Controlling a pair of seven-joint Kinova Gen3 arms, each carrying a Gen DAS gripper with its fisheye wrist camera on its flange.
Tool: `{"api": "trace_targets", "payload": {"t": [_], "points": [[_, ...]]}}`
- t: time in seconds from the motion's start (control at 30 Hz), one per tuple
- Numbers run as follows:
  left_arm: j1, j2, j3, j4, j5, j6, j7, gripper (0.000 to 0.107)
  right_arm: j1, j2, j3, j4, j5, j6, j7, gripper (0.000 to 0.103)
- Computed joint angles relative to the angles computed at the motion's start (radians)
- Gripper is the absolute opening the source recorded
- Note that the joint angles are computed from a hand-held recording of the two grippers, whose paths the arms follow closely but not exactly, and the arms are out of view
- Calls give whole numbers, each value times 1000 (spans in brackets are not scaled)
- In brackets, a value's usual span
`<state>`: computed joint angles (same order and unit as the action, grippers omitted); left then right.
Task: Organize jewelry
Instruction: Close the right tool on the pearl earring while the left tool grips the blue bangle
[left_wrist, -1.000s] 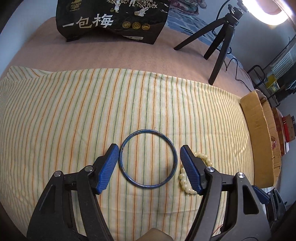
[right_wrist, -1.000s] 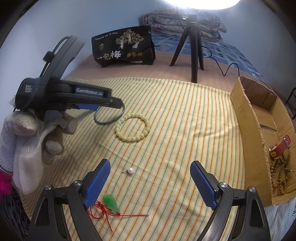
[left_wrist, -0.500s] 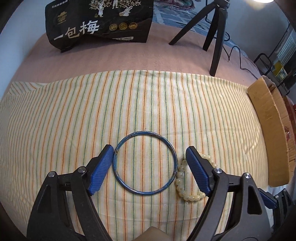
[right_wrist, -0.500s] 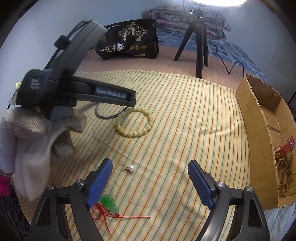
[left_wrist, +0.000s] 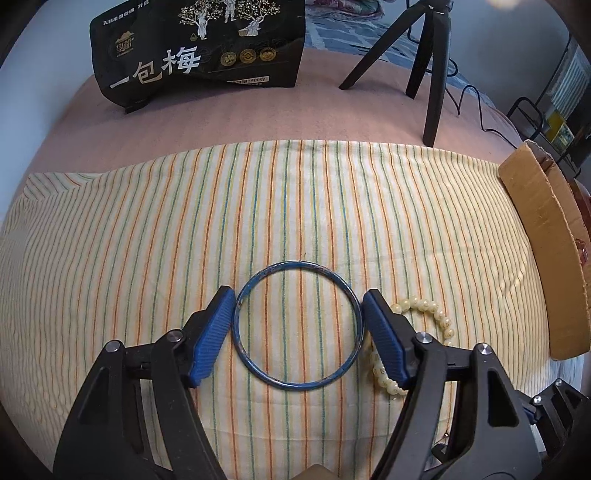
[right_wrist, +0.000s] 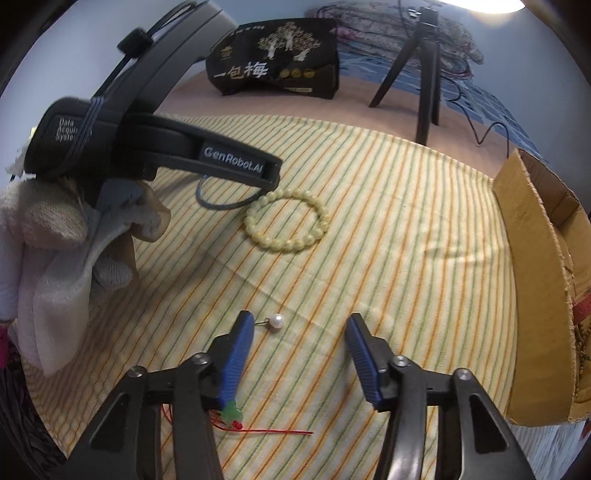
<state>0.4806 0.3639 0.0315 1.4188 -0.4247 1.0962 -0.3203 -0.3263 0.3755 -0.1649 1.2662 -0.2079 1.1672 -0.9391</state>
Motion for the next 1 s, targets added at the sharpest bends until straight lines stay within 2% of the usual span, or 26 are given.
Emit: {"api": "trace_targets", "payload": {"t": [0.2,0.27,0.3,0.6,1.0], "points": [[2,-14,2,20,-5,-10,6,73,-8,-8,-3,19,10,-19,12,28],[3,-18,4,23,-5,-10,10,73,-16,-14,-1,26,21,-27,10,12],[2,-21,5,26,-5,-10,11,73,-19,-20,-2,33,27,-36,12,10],[-15,-77,15,78,9,-43,44,73,-10,-38,-5,32,6,-42,24,9],[3,-153,49,92,-69,-23,128,73,46,-74,1,-5,-70,-40,38,9]]}}
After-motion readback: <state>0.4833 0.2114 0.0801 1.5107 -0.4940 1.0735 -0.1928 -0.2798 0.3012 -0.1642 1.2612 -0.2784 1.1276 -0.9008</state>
